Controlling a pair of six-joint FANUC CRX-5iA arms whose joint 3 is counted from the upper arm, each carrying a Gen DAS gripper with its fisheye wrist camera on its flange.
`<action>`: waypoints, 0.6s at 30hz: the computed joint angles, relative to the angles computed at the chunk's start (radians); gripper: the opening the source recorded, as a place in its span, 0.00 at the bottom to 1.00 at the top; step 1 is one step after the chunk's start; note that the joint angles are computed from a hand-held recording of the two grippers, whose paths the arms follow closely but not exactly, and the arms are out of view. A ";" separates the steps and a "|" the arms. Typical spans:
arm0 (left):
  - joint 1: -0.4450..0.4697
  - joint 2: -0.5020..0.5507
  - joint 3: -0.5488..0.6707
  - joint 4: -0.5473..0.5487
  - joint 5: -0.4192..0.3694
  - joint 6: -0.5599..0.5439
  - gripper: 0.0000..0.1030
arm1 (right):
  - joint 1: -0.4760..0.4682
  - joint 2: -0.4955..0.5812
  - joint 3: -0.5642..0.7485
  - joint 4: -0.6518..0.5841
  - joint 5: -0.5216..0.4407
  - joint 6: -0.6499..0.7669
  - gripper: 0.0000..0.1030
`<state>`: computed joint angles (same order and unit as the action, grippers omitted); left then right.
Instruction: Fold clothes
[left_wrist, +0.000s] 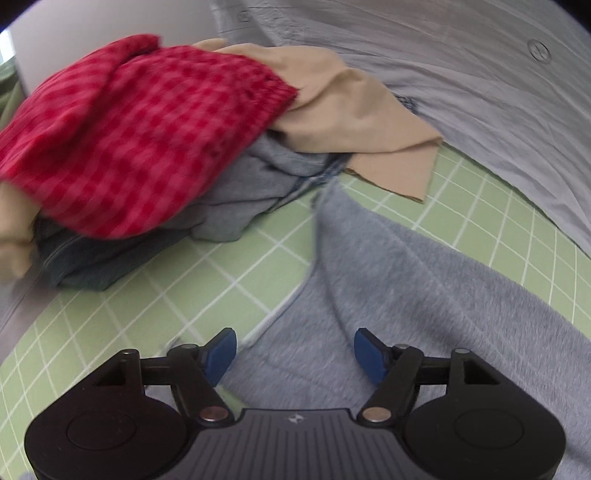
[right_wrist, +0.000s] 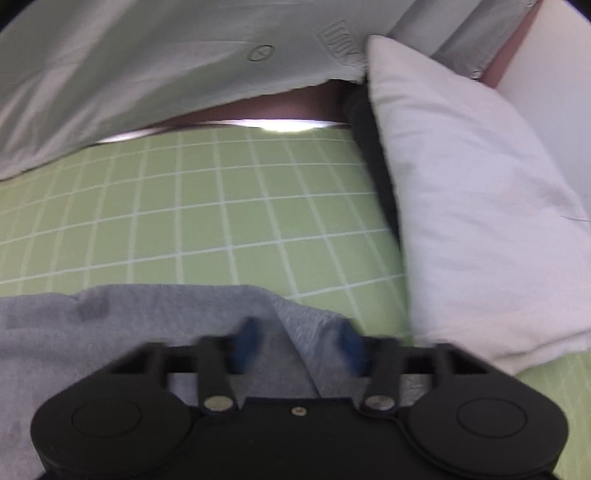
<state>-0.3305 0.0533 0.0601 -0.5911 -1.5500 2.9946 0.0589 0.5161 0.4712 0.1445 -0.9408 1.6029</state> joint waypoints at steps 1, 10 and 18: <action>-0.001 -0.008 -0.008 0.004 0.001 0.019 0.69 | -0.001 0.002 0.001 0.007 0.019 0.005 0.03; -0.002 -0.061 -0.078 0.054 0.057 0.135 0.70 | -0.019 0.061 0.039 0.189 0.140 -0.334 0.02; -0.017 -0.036 -0.053 0.107 0.116 0.098 0.70 | 0.002 0.015 -0.058 0.276 0.157 -0.368 0.31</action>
